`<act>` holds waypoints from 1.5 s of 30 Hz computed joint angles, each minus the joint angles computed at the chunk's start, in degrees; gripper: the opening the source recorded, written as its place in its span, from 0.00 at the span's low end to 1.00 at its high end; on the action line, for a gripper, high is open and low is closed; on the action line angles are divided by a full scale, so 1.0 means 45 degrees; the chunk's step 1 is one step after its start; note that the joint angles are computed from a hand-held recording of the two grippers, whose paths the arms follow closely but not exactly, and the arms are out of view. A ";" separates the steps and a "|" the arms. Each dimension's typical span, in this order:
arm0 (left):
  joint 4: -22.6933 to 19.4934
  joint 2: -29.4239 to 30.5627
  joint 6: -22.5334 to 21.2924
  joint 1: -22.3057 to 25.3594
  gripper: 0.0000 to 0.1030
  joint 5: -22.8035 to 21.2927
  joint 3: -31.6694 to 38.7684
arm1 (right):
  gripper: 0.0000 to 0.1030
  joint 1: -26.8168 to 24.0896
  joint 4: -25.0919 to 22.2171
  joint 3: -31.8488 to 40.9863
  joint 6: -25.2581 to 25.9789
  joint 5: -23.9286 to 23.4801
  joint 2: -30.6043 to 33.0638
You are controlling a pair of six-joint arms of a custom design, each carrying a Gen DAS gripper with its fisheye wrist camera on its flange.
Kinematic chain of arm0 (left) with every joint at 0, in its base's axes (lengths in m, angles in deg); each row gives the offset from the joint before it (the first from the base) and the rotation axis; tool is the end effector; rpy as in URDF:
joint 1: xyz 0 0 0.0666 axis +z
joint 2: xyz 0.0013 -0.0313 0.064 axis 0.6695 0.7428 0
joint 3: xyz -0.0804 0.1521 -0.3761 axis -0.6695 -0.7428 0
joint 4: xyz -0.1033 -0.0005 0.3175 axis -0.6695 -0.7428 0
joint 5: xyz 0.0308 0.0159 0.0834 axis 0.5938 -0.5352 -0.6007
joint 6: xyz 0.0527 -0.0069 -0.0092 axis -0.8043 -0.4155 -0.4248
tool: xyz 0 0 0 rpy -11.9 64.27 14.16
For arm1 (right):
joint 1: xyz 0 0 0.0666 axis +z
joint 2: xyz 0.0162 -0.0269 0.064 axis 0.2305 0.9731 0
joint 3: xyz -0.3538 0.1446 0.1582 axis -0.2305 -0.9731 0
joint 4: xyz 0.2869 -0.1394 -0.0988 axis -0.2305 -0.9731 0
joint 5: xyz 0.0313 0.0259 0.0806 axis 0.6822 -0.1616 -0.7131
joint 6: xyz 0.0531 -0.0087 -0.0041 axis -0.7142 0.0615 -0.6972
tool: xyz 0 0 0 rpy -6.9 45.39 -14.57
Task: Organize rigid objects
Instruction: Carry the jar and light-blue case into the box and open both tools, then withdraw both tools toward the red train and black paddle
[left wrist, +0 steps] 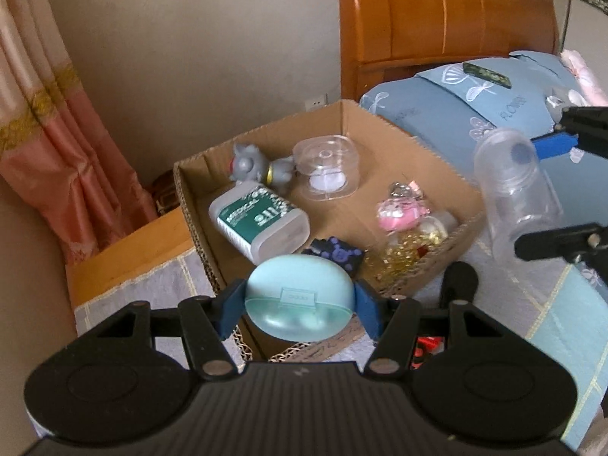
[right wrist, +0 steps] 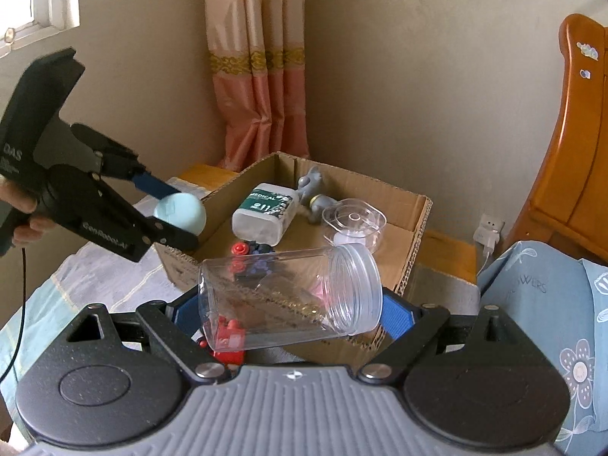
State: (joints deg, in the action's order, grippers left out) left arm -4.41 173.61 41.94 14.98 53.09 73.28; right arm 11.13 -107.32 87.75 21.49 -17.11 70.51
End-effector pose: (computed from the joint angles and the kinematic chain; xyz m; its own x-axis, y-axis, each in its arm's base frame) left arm 0.4772 -0.2407 0.4546 -0.6928 0.3696 -0.6193 0.4166 0.9060 0.0746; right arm 0.4464 -0.0035 0.4609 -0.5687 -0.3284 -0.7541 -0.4930 0.8700 -0.0071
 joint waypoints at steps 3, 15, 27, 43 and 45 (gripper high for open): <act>0.0155 0.0043 0.0175 0.0132 0.59 0.0037 -0.0186 | 0.91 0.0137 0.0037 0.0191 0.0059 0.0305 0.0210; 0.1415 -0.0919 0.1272 -0.0034 0.92 -0.0683 -0.1601 | 0.91 0.0568 -0.0282 0.1294 -0.0639 0.1102 0.1127; 0.1687 -0.2248 0.1681 -0.1379 0.93 -0.2484 -0.3613 | 1.00 0.1208 -0.0319 0.2555 -0.2475 0.2149 0.2093; 0.2340 -0.2818 0.5480 -0.2417 0.94 -0.4286 -0.4695 | 1.00 0.0659 0.1322 -0.2006 -0.1452 0.1944 -0.0396; 0.2684 -0.2896 0.5962 -0.2506 0.94 -0.4807 -0.4956 | 1.00 0.0748 0.1984 -0.2794 -0.1070 0.2227 -0.0546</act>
State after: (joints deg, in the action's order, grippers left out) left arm 7.66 160.57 68.77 3.71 31.46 50.98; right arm 14.50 -98.39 75.18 16.68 -7.09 68.06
